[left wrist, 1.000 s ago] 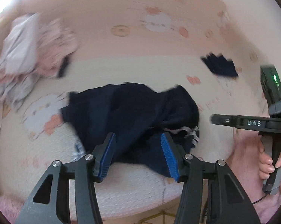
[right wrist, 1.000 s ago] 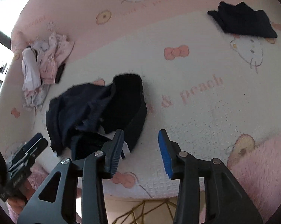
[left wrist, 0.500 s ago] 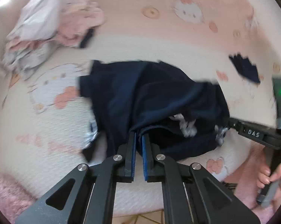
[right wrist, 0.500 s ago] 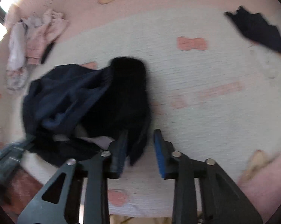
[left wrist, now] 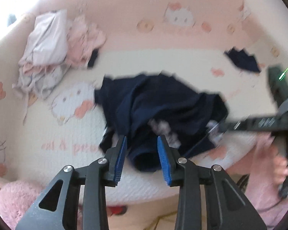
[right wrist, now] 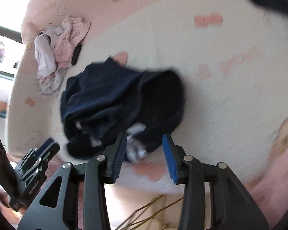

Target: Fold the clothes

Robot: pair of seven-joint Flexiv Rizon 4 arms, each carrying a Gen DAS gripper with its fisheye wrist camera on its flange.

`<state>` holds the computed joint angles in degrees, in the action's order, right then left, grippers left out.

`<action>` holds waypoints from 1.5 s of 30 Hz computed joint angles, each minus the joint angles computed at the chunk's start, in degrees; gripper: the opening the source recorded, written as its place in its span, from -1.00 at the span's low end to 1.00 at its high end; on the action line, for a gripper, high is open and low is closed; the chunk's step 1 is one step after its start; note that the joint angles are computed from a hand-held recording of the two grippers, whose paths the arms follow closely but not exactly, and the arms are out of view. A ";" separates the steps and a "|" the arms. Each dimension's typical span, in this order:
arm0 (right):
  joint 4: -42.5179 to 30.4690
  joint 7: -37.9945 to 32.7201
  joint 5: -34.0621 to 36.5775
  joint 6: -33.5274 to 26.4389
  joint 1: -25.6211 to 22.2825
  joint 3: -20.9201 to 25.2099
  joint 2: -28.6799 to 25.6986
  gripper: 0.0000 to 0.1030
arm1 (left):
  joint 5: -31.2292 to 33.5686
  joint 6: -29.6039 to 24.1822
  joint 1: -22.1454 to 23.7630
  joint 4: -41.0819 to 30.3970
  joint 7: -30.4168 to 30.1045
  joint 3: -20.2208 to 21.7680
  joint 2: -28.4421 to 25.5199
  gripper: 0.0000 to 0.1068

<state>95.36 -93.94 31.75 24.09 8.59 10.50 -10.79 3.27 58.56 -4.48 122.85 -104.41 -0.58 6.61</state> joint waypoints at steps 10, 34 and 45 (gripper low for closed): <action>1.23 3.76 -1.65 4.98 1.70 0.82 -1.77 -0.22 | -2.44 -0.40 -2.59 -3.86 7.70 -1.09 -10.55 -0.30; 4.86 1.46 -19.30 14.29 2.09 -0.41 1.90 -0.56 | -7.16 13.50 0.65 7.10 -5.80 3.24 -1.91 -0.69; 5.00 7.46 -22.67 13.40 6.82 -0.30 -0.69 -0.14 | -3.76 12.86 6.11 10.17 -11.70 2.56 2.92 -0.68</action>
<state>100.36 -86.48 9.08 37.49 15.41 10.20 -11.48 -0.49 71.42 1.62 133.01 -116.10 1.98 9.53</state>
